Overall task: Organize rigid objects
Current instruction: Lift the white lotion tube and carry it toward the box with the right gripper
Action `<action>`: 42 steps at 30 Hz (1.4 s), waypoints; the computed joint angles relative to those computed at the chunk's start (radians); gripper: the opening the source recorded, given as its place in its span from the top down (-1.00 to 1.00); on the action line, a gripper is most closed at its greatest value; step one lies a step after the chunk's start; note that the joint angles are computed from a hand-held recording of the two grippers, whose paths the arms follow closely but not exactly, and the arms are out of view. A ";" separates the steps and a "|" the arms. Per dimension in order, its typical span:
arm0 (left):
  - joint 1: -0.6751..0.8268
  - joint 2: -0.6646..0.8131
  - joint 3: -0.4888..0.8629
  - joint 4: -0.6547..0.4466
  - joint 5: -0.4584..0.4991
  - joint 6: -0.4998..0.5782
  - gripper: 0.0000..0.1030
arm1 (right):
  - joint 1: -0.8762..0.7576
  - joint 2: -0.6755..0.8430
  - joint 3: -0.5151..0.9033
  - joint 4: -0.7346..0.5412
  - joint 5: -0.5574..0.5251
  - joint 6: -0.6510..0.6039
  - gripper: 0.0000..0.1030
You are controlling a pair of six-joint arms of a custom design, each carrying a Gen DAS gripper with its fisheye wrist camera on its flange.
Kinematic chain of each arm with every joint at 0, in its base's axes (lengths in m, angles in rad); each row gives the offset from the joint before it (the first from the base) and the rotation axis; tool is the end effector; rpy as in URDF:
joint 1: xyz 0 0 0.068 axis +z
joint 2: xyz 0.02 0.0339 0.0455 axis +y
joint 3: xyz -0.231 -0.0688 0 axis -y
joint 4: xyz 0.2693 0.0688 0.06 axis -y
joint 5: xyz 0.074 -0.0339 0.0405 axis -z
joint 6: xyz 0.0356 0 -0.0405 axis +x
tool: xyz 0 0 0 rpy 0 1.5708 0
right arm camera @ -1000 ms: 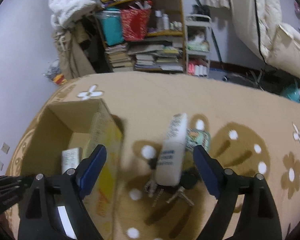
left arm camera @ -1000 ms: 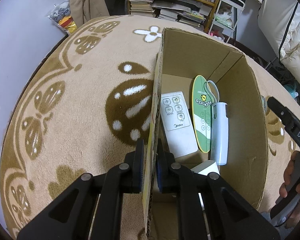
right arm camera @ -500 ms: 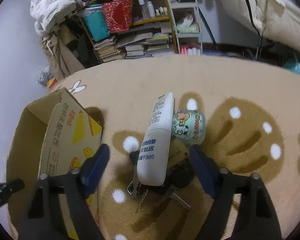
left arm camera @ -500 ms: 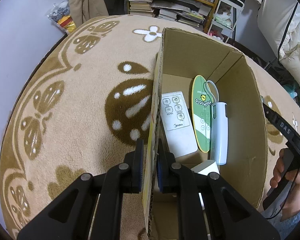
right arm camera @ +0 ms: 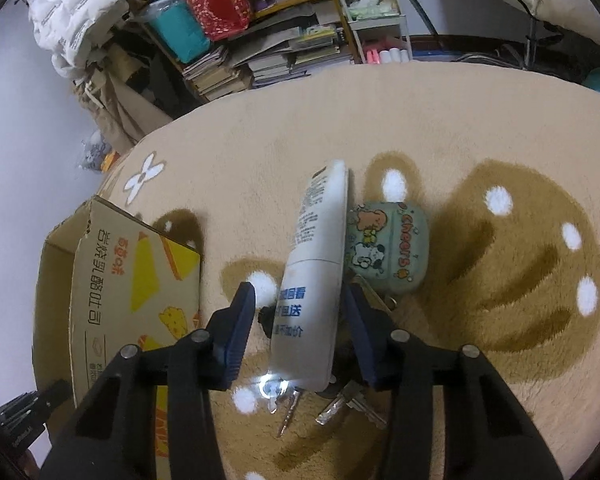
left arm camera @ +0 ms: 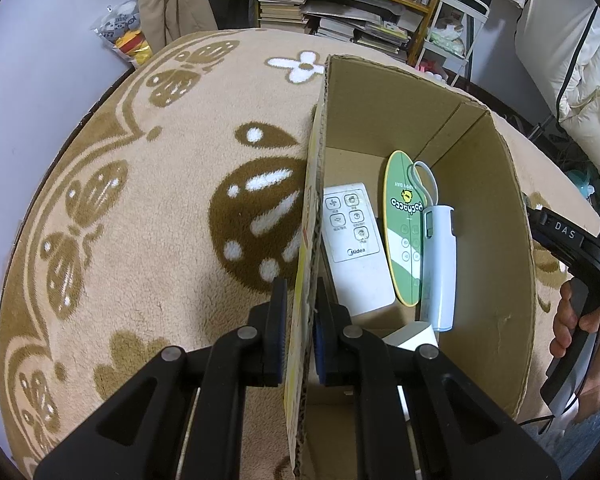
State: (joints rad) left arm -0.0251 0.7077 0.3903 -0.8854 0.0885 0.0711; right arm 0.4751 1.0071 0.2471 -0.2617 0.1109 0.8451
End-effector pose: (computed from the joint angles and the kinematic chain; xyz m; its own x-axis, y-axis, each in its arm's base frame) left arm 0.1583 -0.0071 0.1345 -0.9264 0.0940 -0.3647 0.1229 0.9908 -0.0567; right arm 0.1709 0.0835 0.0734 -0.8050 0.4219 -0.4170 0.2998 0.8959 0.3278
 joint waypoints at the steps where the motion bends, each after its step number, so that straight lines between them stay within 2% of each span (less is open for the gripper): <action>1: -0.003 0.006 0.003 0.002 -0.001 -0.002 0.77 | 0.002 0.024 0.014 0.004 0.001 -0.004 0.04; 8: -0.009 0.010 0.005 0.006 -0.011 -0.002 0.77 | -0.070 0.181 0.108 0.012 -0.082 -0.087 0.12; 10: -0.013 0.009 0.005 0.006 -0.013 -0.005 0.77 | -0.100 0.280 0.147 0.021 -0.122 -0.104 0.13; 11: -0.012 0.012 0.006 0.006 -0.010 -0.005 0.77 | -0.108 0.303 0.152 0.026 -0.125 -0.118 0.28; 13: -0.006 0.019 0.010 0.006 -0.002 -0.004 0.77 | -0.092 0.310 0.153 0.037 -0.095 -0.106 0.29; 17: 0.005 0.035 0.012 0.016 0.008 0.000 0.77 | 0.010 0.317 0.173 0.012 0.033 -0.052 0.35; 21: 0.009 0.045 0.010 0.025 0.007 0.006 0.77 | 0.074 0.236 0.152 -0.019 0.081 -0.009 0.56; 26: 0.011 0.050 0.010 0.030 0.010 0.006 0.77 | 0.169 0.170 0.159 -0.102 0.168 0.023 0.56; 37: -0.003 0.035 0.000 0.030 -0.004 0.002 0.77 | 0.331 -0.130 0.182 -0.352 0.320 0.115 0.56; 42: -0.006 0.036 0.001 0.029 -0.006 0.000 0.77 | 0.451 -0.117 0.267 -0.372 0.397 0.158 0.56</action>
